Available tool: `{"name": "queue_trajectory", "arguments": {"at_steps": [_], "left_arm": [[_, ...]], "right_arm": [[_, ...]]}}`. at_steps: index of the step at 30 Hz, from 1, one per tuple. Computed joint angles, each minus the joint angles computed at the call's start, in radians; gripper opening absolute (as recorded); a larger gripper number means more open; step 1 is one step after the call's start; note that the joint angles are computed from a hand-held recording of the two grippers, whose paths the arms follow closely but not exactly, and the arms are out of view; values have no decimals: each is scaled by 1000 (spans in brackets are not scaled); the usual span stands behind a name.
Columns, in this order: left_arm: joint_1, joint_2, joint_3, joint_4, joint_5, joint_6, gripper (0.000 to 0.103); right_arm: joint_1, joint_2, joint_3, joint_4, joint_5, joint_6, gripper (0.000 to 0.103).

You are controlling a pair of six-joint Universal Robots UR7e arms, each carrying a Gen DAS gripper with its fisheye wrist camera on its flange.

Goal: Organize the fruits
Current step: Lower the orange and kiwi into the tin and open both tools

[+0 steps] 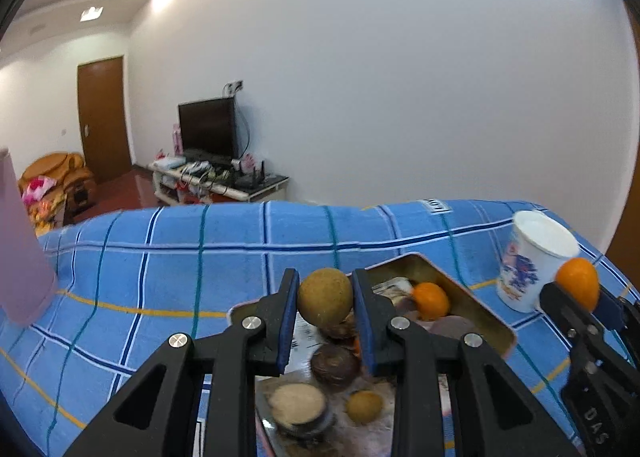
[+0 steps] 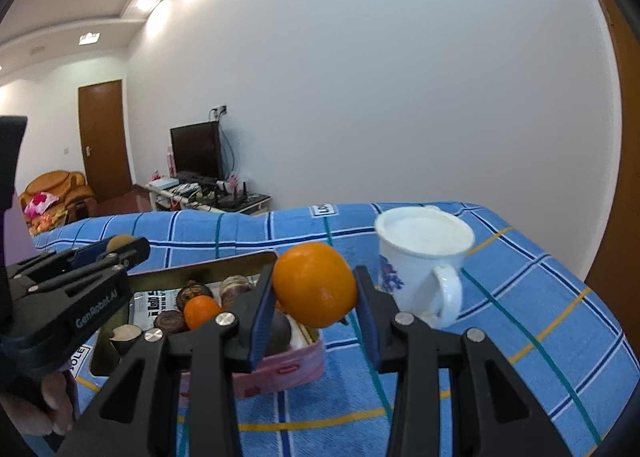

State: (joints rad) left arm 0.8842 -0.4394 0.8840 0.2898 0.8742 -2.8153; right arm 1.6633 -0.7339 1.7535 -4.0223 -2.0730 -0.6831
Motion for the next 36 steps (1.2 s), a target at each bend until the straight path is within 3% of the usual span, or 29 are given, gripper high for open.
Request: {"name": "queue_trajectory", "arguments": {"at_steps": [7, 12, 15, 27, 36], "left_arm": [[24, 35, -76, 56, 2, -8, 28], [35, 58, -124, 90, -9, -18, 28], [40, 74, -151, 105, -17, -12, 28], [34, 160, -287, 199, -50, 8, 28], [49, 237, -431, 346, -55, -47, 28]], "right_arm": [[17, 52, -117, 115, -6, -14, 41], [13, 81, -203, 211, 7, 69, 41], [8, 109, -239, 208, 10, 68, 41], [-18, 107, -266, 311, 21, 48, 41], [-16, 127, -301, 422, -29, 37, 41]]}}
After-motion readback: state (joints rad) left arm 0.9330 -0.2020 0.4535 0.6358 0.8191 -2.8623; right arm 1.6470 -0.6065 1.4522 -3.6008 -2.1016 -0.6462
